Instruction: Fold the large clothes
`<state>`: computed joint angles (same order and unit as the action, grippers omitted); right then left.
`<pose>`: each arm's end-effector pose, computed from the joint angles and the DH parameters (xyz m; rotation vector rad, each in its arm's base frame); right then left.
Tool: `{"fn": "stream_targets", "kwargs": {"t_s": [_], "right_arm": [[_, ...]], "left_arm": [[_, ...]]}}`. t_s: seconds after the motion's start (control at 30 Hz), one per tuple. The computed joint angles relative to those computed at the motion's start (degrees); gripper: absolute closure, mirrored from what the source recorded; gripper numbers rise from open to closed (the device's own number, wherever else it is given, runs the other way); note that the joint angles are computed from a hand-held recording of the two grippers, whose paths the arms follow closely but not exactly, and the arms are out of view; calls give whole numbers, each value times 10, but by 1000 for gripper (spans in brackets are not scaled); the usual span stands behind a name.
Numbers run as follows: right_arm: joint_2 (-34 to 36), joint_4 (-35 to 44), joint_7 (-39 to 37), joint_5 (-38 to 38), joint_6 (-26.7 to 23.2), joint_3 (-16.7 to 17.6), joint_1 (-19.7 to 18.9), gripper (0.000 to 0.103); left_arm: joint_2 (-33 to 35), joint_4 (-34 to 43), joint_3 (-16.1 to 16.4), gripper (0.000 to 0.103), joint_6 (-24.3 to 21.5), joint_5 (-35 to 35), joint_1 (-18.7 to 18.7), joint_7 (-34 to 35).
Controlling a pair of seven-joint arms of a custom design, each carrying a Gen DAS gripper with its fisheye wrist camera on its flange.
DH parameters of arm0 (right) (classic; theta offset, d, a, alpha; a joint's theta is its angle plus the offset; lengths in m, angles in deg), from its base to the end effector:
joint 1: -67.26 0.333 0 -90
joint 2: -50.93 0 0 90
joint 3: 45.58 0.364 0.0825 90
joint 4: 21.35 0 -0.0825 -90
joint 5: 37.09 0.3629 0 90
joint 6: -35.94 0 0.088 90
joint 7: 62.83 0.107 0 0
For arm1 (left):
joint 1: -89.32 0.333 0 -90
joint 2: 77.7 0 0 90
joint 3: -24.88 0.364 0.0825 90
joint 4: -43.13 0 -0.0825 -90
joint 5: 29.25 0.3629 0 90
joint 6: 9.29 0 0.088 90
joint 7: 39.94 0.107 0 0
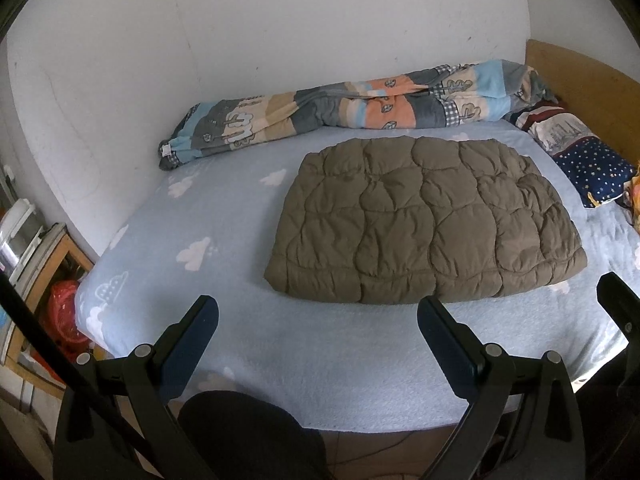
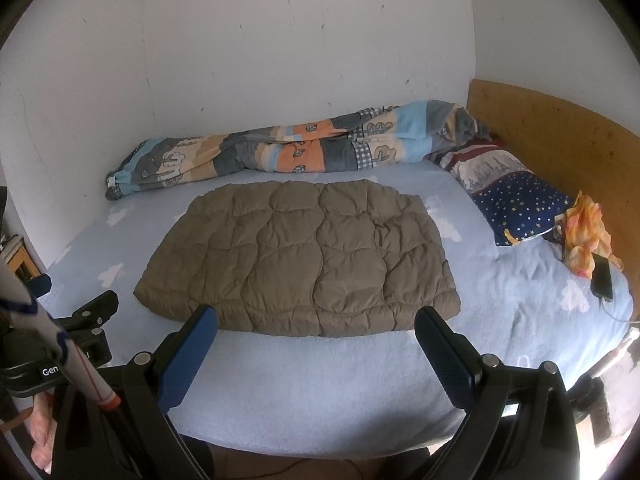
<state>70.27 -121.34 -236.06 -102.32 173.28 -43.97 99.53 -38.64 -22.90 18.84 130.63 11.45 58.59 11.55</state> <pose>0.5649 0.3680 0.4727 -1.3990 1.9746 -0.9342 0.6580 -0.4521 0.5133 -1.4167 1.9893 -0.6584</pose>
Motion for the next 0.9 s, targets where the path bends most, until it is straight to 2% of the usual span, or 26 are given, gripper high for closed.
{"fn": "stream_targets", "kwargs": {"t_s": [0.6, 0.77, 0.9], "right_arm": [[-2, -13, 11, 2, 9, -1, -5, 2], [-2, -13, 9, 5, 8, 0, -7, 2], [-1, -11, 8, 5, 9, 0, -5, 2]], "left_arm": [[6, 7, -1, 4, -6, -8, 1, 13], [6, 2, -29, 4, 7, -51, 27, 53], [-2, -10, -22, 4, 21, -57, 30, 37]]}}
